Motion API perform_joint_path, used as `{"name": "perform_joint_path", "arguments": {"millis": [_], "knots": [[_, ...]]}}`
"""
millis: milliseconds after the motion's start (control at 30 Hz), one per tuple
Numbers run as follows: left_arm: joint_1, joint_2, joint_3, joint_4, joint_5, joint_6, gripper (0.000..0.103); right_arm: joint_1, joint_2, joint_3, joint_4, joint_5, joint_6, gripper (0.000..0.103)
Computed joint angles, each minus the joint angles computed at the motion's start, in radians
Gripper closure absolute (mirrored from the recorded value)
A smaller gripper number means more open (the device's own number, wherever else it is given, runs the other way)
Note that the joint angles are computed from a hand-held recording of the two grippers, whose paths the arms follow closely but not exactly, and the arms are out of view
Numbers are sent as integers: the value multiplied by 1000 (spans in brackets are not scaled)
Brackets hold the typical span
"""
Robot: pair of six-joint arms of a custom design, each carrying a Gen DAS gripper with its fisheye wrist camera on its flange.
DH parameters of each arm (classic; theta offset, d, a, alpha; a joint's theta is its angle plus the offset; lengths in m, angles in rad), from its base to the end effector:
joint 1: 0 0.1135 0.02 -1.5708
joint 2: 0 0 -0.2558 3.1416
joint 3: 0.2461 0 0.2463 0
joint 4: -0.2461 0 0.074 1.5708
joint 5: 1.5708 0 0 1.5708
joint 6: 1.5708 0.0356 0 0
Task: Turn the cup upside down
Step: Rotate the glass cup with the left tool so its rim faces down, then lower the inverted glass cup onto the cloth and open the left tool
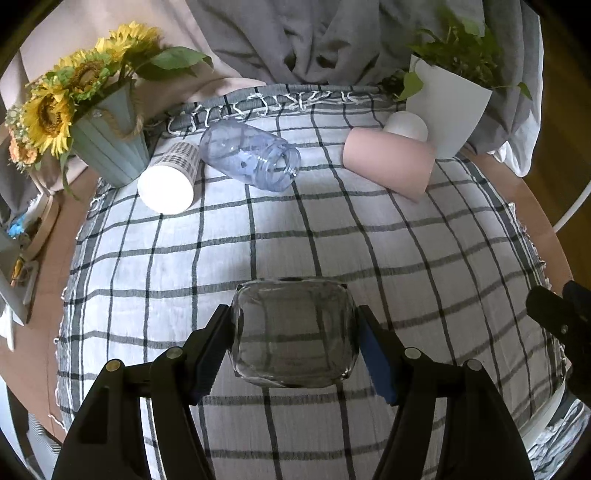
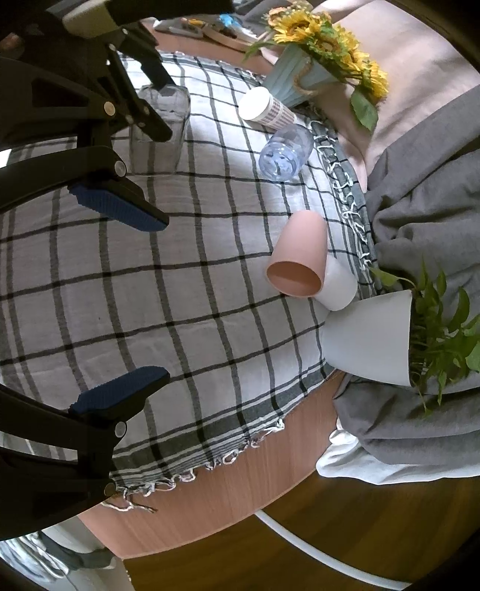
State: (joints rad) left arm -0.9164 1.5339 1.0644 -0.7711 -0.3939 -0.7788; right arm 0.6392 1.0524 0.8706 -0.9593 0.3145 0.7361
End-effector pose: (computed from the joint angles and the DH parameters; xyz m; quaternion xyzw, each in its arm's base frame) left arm 0.1846 -0.2181 0.2135 0.0344 0.9673 0.0069 0.2514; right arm 0.1542 0.1009 0.2535 0.0801 0.9622 0.0154 0.2598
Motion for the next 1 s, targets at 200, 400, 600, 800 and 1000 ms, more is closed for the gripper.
{"name": "perform_joint_path", "arguments": {"millis": [200,400,600,800,1000], "knots": [[35,15,8,15,51,20,37,18,5,21,-21,26,39,28],[51,23,13,17,80,55,37,54,2,34,-56,62,105,28],[40,3,42,-44,93,93,36,102,22,73,-122,106,189,26],[-14,-182,13,-90,56,50,10,194,34,145,-216,165,276,20],[-64,-293,50,-251,-64,-36,4,305,56,234,-274,214,339,20]]}}
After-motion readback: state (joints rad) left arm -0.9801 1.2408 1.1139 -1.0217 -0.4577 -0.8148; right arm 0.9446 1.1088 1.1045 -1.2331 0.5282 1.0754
